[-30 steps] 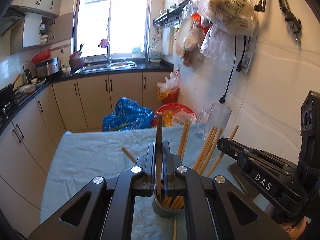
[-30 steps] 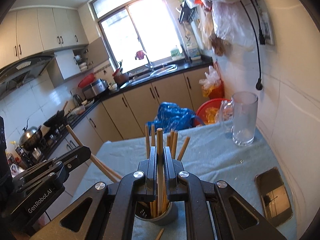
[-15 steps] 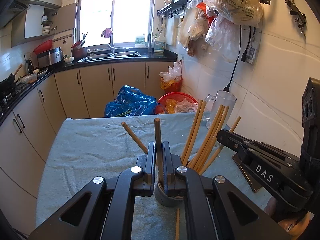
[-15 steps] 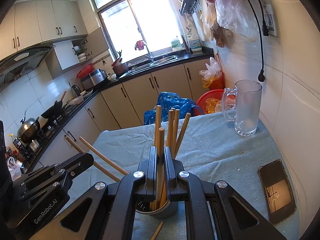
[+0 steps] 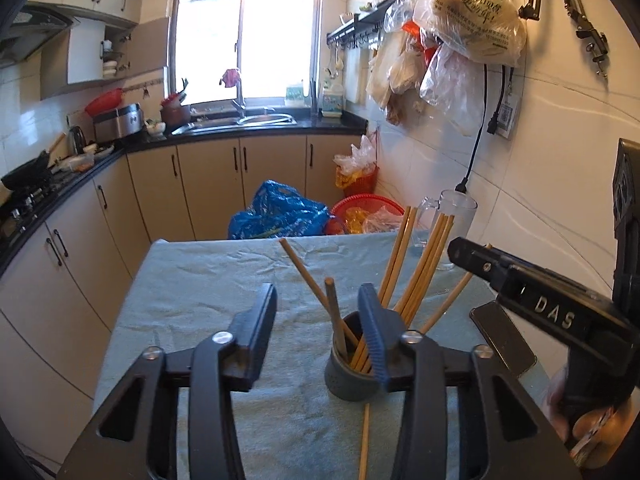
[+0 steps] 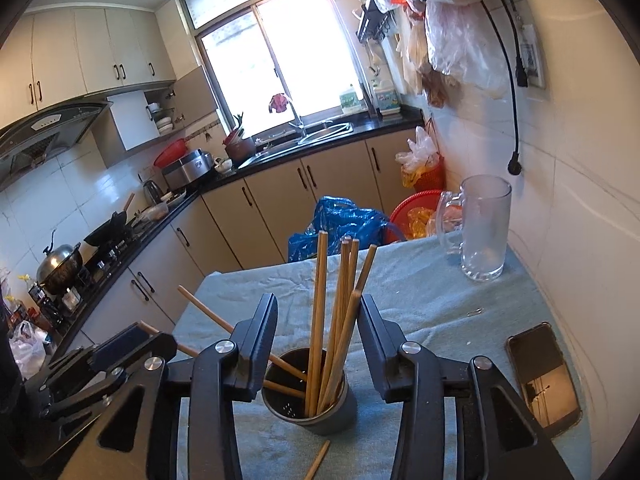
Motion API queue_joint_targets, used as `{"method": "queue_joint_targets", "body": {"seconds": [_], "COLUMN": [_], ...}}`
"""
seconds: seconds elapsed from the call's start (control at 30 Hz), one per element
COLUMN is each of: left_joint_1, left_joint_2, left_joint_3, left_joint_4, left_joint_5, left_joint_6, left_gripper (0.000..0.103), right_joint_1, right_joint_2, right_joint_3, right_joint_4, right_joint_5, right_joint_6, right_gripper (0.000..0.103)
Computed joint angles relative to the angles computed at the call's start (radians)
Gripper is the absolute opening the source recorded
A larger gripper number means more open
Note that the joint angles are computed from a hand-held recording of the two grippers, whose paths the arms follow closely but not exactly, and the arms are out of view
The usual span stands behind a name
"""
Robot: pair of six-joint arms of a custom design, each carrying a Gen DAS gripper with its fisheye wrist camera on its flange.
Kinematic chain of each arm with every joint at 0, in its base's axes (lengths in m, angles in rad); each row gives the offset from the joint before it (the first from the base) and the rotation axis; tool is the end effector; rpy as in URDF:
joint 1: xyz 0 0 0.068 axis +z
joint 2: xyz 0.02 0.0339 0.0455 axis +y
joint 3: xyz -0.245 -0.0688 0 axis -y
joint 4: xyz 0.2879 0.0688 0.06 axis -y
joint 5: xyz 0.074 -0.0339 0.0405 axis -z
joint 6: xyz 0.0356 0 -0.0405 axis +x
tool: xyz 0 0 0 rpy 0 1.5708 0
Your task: Organize utensils
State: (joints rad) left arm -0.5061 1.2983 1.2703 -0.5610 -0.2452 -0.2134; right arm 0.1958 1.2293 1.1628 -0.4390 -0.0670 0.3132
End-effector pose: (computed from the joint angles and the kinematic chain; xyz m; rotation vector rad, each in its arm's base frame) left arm 0.2961 -0.1542 0.3411 0.1726 2.1370 -0.1559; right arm 0.3183 0.0656 0.3321 0.0817 2.0957 0.3792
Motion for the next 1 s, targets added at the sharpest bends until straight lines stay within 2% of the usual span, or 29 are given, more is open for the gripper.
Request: {"method": "queue_joint_targets", "body": {"seconds": [0.07, 0.27, 0.67, 0.9, 1.0], "left_joint_1": [-0.014, -0.082, -0.245, -0.320, -0.337], "left_joint_2": [-0.042, -0.161, -0.363, -0.430, -0.447], "left_joint_3": [-0.021, -0.078, -0.176, -0.221, -0.246], "left_joint_4": [-0.010, -0.047, -0.170, -0.232, -0.247], "left_joint_5": [-0.022, -0.118, -0.274, -0.333, -0.348], "left_joint_6": [-0.004, 0.002, -0.062, -0.126, -0.158], "left_gripper": [0.056, 0.066, 0.072, 0.073, 0.078], "right_joint_1": [0.006, 0.027, 0.022, -0.054, -0.097], "right_joint_2": [-0.035, -0.151, -0.410, -0.542, -0.590], "right_joint_3": [-0.008, -0.029, -0.093, -0.149, -0.188], "right_joint_4": [-0.017, -0.086, -0.288, -0.403, -0.431], "right_joint_5": [0.010, 0.040, 0.090, 0.054, 0.022], "right_joint_6": [0.001, -0.002, -0.025, -0.045, -0.052], "right_gripper": [0.049, 0.057, 0.068, 0.071, 0.072]}}
